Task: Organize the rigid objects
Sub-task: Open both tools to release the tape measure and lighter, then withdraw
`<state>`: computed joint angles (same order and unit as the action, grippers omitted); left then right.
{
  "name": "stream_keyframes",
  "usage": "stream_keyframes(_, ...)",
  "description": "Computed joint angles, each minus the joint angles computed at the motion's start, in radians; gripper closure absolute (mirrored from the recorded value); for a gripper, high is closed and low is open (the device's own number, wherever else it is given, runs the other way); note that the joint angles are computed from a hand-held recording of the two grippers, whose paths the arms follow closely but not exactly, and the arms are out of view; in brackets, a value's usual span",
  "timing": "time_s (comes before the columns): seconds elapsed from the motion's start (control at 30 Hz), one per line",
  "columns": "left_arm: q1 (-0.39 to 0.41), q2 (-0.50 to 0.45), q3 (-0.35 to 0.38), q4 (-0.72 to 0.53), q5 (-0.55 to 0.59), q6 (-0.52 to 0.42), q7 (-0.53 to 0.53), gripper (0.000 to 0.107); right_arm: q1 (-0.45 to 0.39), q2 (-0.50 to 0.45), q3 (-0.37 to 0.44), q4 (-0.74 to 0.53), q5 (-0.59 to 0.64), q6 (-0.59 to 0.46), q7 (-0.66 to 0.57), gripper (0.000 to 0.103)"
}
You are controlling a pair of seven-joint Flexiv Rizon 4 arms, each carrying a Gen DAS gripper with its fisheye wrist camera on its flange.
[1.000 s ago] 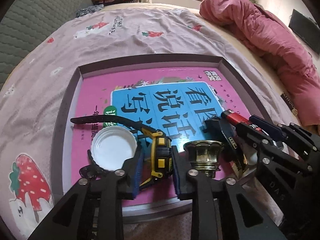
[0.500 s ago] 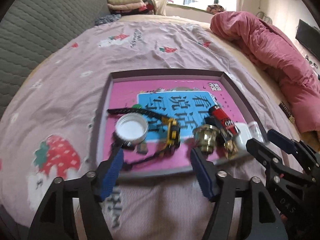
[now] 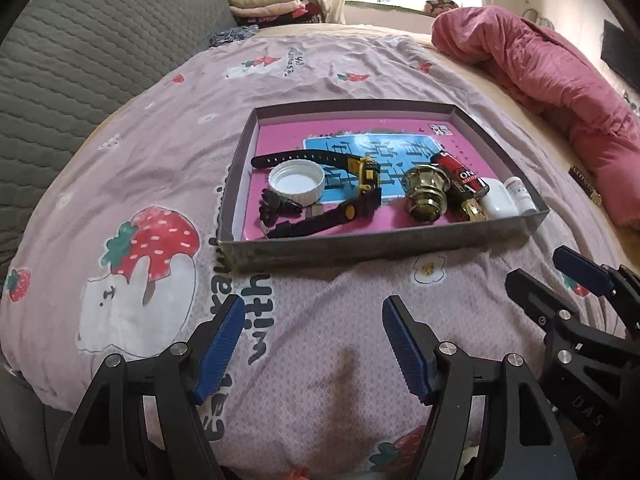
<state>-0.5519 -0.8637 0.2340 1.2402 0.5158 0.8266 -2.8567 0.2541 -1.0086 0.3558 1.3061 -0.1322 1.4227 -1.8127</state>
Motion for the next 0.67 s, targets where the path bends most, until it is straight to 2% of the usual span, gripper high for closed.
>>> stream_keyframes(0.67, 0.011, -0.025, 0.000, -0.003, -0.028, 0.032, 0.011, 0.034, 0.014, -0.019, -0.034, -0.003, -0.022, 0.006, 0.041, 0.043)
